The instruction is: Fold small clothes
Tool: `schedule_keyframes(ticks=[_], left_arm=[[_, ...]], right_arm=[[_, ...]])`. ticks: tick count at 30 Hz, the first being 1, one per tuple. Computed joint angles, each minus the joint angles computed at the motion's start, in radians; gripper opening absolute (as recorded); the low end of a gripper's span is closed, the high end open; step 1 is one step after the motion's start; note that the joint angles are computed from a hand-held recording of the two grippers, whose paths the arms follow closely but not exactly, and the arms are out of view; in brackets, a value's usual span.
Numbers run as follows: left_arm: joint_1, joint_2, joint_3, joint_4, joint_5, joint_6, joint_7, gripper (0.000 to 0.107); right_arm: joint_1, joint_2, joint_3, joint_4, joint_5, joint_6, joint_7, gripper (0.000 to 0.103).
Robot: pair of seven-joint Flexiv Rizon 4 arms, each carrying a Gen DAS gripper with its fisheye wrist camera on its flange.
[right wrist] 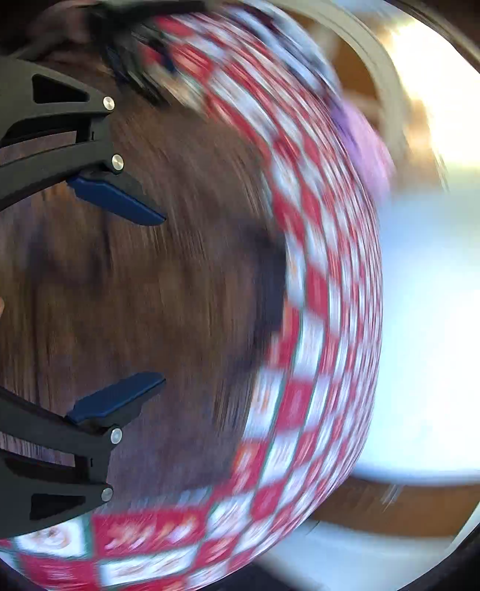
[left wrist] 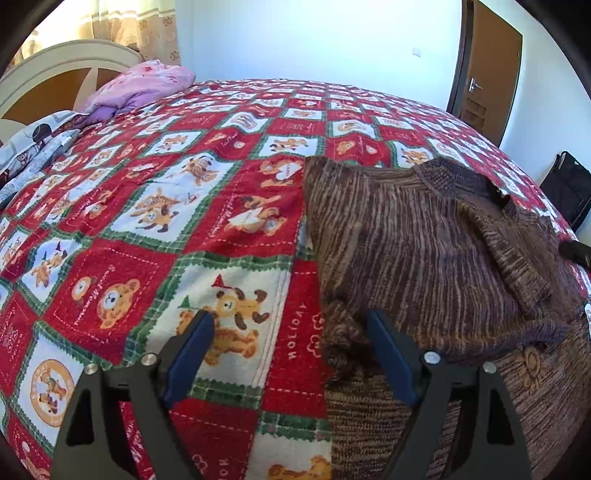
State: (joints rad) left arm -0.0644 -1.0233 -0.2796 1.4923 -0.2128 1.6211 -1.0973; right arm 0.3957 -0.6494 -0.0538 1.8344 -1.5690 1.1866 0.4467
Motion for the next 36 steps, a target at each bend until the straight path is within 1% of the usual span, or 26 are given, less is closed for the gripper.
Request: schedule_keyframes(ticks=[1, 2, 3, 4, 5, 6, 8, 10, 12, 13, 15, 17, 19, 21, 22, 23, 25, 26, 27, 29, 31, 33, 34, 35, 36], left_arm=[[0.002, 0.0, -0.002, 0.001, 0.001, 0.001, 0.001, 0.087], [0.003, 0.0, -0.004, 0.002, 0.0, 0.0, 0.0, 0.087], [0.007, 0.0, -0.009, 0.003, 0.0, 0.0, 0.0, 0.088], [0.007, 0.0, -0.009, 0.004, -0.001, 0.001, -0.001, 0.089], [0.004, 0.0, -0.004, 0.003, -0.003, 0.0, -0.005, 0.09], [0.002, 0.0, -0.001, 0.002, -0.005, -0.001, -0.008, 0.091], [-0.002, 0.0, 0.004, 0.0, -0.004, 0.0, -0.01, 0.091], [-0.003, 0.0, 0.005, -0.002, -0.003, -0.002, -0.01, 0.091], [0.004, -0.002, -0.003, -0.002, -0.002, -0.005, -0.007, 0.091], [0.006, -0.002, -0.005, -0.002, -0.003, -0.007, -0.007, 0.091], [0.009, -0.003, -0.009, -0.001, -0.002, -0.006, -0.005, 0.091], [0.007, -0.002, -0.006, -0.001, -0.002, -0.005, -0.005, 0.091], [0.008, -0.002, -0.008, -0.001, -0.002, -0.005, -0.004, 0.091], [0.01, -0.003, -0.011, -0.001, -0.003, -0.006, -0.004, 0.091], [0.009, -0.003, -0.011, -0.002, -0.004, -0.007, -0.004, 0.091], [0.009, -0.003, -0.01, -0.001, -0.003, -0.006, -0.004, 0.091], [0.01, -0.003, -0.012, 0.0, -0.004, -0.006, -0.003, 0.091], [0.01, -0.003, -0.013, -0.001, -0.004, -0.006, -0.003, 0.091], [0.01, -0.004, -0.012, -0.002, -0.004, -0.006, -0.003, 0.091], [0.001, -0.002, -0.001, -0.002, -0.003, 0.001, -0.007, 0.091], [-0.021, -0.001, 0.028, -0.003, 0.0, 0.017, -0.016, 0.091], [-0.043, 0.002, 0.058, -0.002, 0.002, 0.03, -0.029, 0.093], [-0.049, 0.002, 0.066, -0.003, 0.004, 0.035, -0.033, 0.094], [-0.049, 0.002, 0.067, -0.003, 0.006, 0.035, -0.034, 0.094], [-0.047, 0.002, 0.066, -0.002, 0.009, 0.037, -0.035, 0.094]], right_arm=[[0.029, -0.031, 0.01, -0.04, 0.039, -0.024, -0.104, 0.082], [0.056, -0.058, 0.018, -0.07, 0.103, -0.057, -0.203, 0.082], [0.077, -0.08, 0.023, -0.096, 0.169, -0.082, -0.28, 0.082], [0.084, -0.105, 0.03, -0.122, 0.228, -0.085, -0.331, 0.082], [0.088, -0.114, 0.027, -0.129, 0.264, -0.082, -0.347, 0.077], [0.094, -0.127, 0.031, -0.142, 0.324, -0.111, -0.386, 0.068], [0.114, -0.139, 0.022, -0.152, 0.408, -0.176, -0.438, 0.061], [0.121, -0.128, -0.005, -0.128, 0.425, -0.15, -0.427, 0.06], [0.143, -0.096, -0.04, -0.092, 0.437, -0.162, -0.409, 0.051], [0.149, -0.079, -0.058, -0.075, 0.433, -0.168, -0.395, 0.05], [0.155, -0.053, -0.082, -0.055, 0.432, -0.211, -0.363, 0.05], [0.147, -0.033, -0.091, -0.04, 0.453, -0.287, -0.341, 0.05], [0.121, -0.028, -0.081, -0.037, 0.475, -0.305, -0.325, 0.05], [0.109, -0.005, -0.077, -0.006, 0.471, -0.321, -0.293, 0.05], [0.105, 0.01, -0.075, 0.012, 0.446, -0.306, -0.266, 0.05], [0.095, 0.026, -0.079, 0.037, 0.391, -0.25, -0.214, 0.05], [0.063, 0.039, -0.084, 0.064, 0.236, -0.087, -0.104, 0.05], [0.051, 0.033, -0.087, 0.06, 0.134, -0.002, -0.039, 0.05], [0.039, 0.022, -0.079, 0.046, 0.065, 0.05, -0.004, 0.051], [0.021, -0.012, -0.053, 0.009, -0.021, 0.11, 0.04, 0.051], [0.0, -0.046, -0.021, -0.017, -0.043, 0.14, 0.049, 0.051], [0.01, -0.076, 0.01, -0.017, 0.08, 0.109, -0.058, 0.051], [0.022, -0.077, 0.002, -0.008, 0.092, 0.104, -0.06, 0.051], [0.039, -0.066, -0.018, 0.005, 0.058, 0.103, -0.027, 0.051], [0.043, -0.06, -0.016, 0.015, 0.066, 0.095, -0.039, 0.051]])
